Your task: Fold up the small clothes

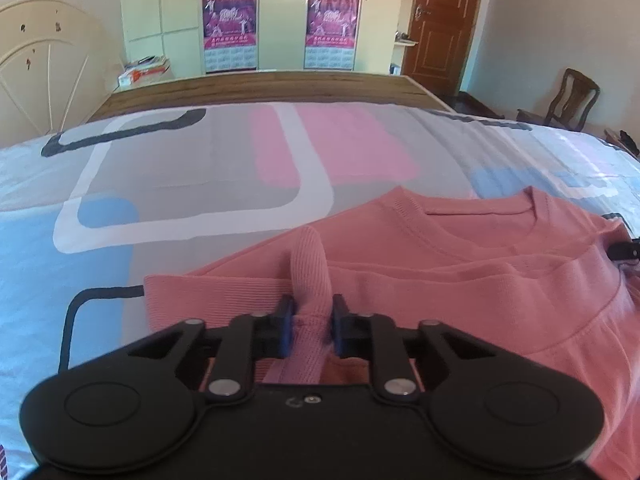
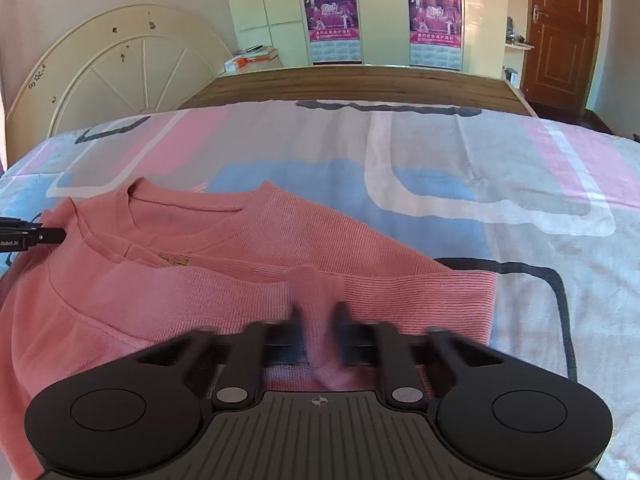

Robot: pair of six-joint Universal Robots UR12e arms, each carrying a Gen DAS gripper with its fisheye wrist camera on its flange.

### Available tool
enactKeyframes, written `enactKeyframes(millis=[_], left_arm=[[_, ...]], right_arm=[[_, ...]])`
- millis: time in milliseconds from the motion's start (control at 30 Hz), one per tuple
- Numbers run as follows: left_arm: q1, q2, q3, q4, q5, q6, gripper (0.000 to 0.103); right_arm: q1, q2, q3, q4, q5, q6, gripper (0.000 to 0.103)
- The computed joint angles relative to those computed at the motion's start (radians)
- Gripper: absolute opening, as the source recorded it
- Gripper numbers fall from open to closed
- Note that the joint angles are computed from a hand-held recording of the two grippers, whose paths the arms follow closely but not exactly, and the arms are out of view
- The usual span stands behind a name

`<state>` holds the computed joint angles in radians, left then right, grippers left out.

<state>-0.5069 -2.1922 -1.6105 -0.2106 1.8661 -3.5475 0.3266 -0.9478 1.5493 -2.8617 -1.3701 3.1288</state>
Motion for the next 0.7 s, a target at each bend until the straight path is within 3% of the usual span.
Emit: enactKeyframes(millis=[300,433,533,700], left_arm=[[-0.016,0.018,-0.054,0.196,0.086,-0.058,0.014],[-0.017,0.014,-0.044,0.247,0.135,-0.089,0.014],[-0.011,0.004,-0.026,0.236,0.148,-0.149,0.014],[0.0,-0.01,0.001,0.077,0.103,-0.197,0.014]], right_arm=[[-0.015,-0.035,0.058,-0.153,0.02,0.088,0.006],[-0.009,-0.035,0.048,-0.219,-0.019,0.1,0.006],[-0.001,-0.019,0.022,-0.225,-0.072,0.135,0.006],[0.005,0.017,-0.033,-0.091,-0.106,0.152,0.006]])
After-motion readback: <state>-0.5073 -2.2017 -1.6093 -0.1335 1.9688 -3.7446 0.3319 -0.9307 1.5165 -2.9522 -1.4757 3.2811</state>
